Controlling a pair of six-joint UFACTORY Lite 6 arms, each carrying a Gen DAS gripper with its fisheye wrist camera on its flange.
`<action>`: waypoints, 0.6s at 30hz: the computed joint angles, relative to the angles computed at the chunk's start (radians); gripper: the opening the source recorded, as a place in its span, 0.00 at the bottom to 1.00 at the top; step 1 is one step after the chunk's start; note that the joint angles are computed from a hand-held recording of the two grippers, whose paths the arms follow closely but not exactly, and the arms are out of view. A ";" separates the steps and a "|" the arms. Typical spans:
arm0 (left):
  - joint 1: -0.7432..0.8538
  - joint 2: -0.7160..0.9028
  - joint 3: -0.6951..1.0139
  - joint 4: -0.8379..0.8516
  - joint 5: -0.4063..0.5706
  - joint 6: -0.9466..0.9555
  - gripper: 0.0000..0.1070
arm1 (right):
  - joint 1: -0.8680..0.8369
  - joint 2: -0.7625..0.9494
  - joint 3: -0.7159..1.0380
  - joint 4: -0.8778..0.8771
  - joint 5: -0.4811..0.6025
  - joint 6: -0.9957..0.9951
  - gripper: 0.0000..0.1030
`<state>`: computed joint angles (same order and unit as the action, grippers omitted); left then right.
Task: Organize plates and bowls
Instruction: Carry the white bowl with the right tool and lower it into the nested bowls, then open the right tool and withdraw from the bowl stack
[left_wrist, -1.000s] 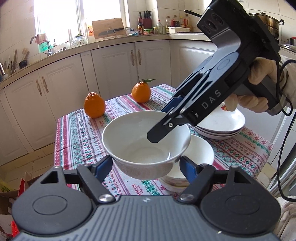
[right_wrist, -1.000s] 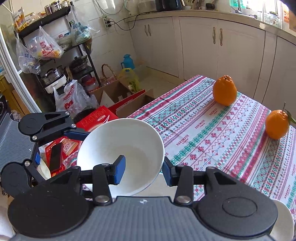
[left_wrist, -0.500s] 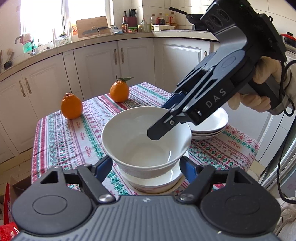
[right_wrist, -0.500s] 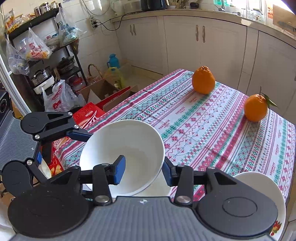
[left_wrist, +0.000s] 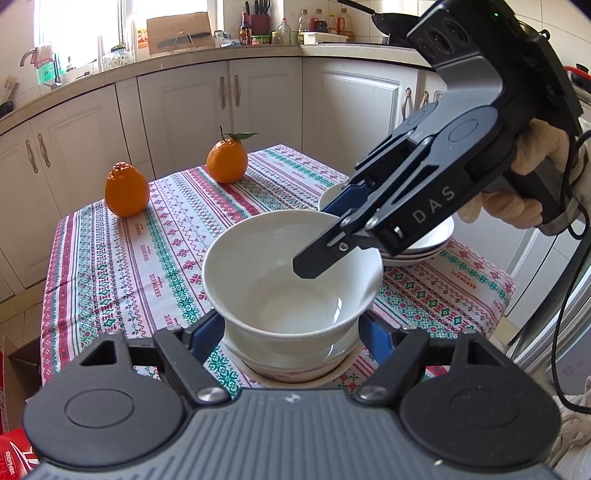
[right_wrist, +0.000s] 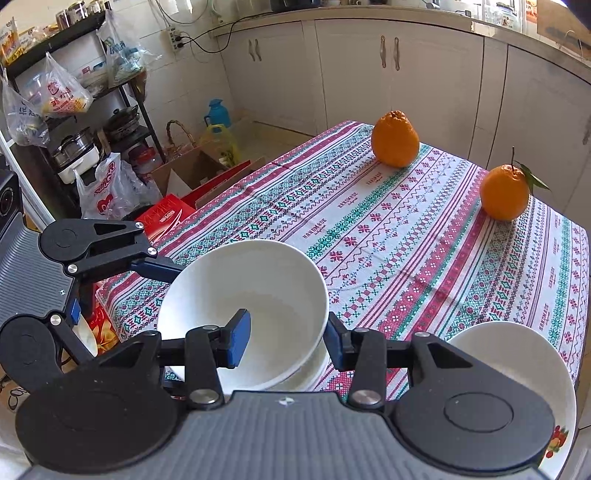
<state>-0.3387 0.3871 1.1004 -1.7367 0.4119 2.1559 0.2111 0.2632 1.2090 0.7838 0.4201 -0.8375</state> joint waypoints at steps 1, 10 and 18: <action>0.000 0.003 0.003 0.010 -0.001 -0.010 0.74 | -0.001 0.002 0.000 0.004 -0.001 -0.006 0.47; 0.012 0.025 0.029 0.074 0.016 -0.079 0.75 | 0.009 0.009 -0.007 -0.007 -0.014 0.004 0.47; 0.011 0.040 0.047 0.095 0.015 -0.096 0.81 | 0.009 0.023 -0.007 0.016 -0.019 -0.020 0.48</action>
<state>-0.3282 0.4273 1.1474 -1.6414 0.4265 2.0600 0.2198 0.2866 1.2018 0.8002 0.4007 -0.8572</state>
